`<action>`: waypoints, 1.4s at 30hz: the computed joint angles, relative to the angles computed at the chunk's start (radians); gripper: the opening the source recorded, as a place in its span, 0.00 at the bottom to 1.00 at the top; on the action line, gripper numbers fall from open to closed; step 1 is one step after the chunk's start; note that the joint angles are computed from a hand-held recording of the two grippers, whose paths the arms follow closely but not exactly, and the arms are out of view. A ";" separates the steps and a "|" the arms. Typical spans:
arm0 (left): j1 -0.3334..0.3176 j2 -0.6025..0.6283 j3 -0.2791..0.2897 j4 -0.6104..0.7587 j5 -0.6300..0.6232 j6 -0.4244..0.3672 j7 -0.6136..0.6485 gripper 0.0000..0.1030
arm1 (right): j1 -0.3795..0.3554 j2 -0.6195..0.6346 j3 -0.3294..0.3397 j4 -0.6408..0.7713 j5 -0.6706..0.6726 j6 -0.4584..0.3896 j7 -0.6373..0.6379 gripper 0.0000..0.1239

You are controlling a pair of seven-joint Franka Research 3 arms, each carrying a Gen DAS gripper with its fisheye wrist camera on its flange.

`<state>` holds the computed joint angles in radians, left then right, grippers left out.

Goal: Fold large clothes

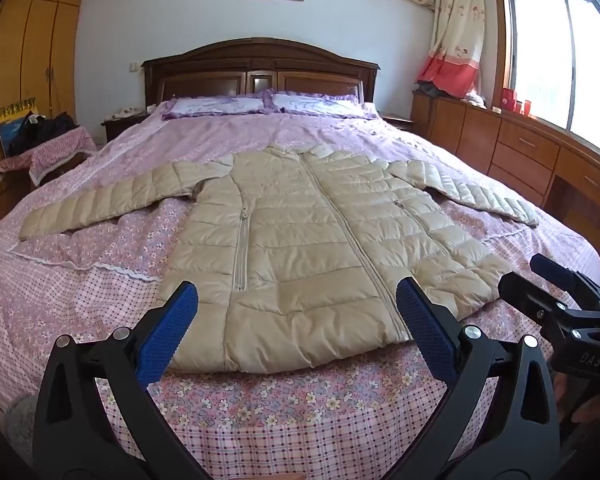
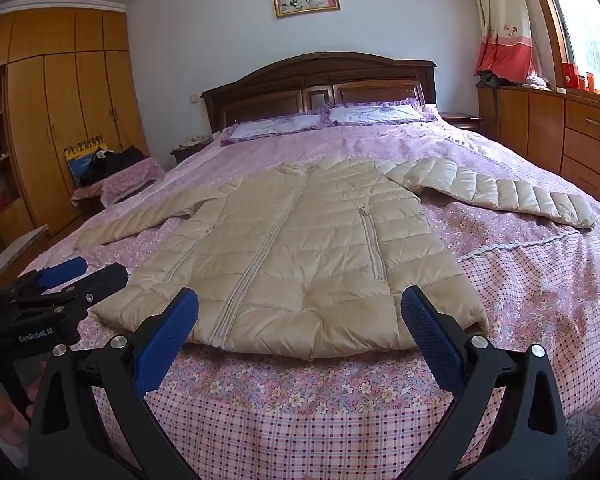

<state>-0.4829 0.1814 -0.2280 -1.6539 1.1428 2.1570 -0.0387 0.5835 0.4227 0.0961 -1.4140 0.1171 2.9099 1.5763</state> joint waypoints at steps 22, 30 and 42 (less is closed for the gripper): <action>-0.014 0.007 -0.001 0.013 -0.001 -0.020 0.008 0.96 | -0.001 0.003 0.000 -0.001 0.005 0.002 -0.005 0.79; -0.015 0.009 -0.001 0.017 -0.004 -0.024 0.010 0.96 | -0.008 0.006 0.010 0.003 0.023 -0.005 -0.010 0.79; -0.009 0.000 -0.002 0.006 -0.015 -0.021 0.006 0.96 | -0.008 0.004 0.015 0.000 0.030 0.001 -0.025 0.79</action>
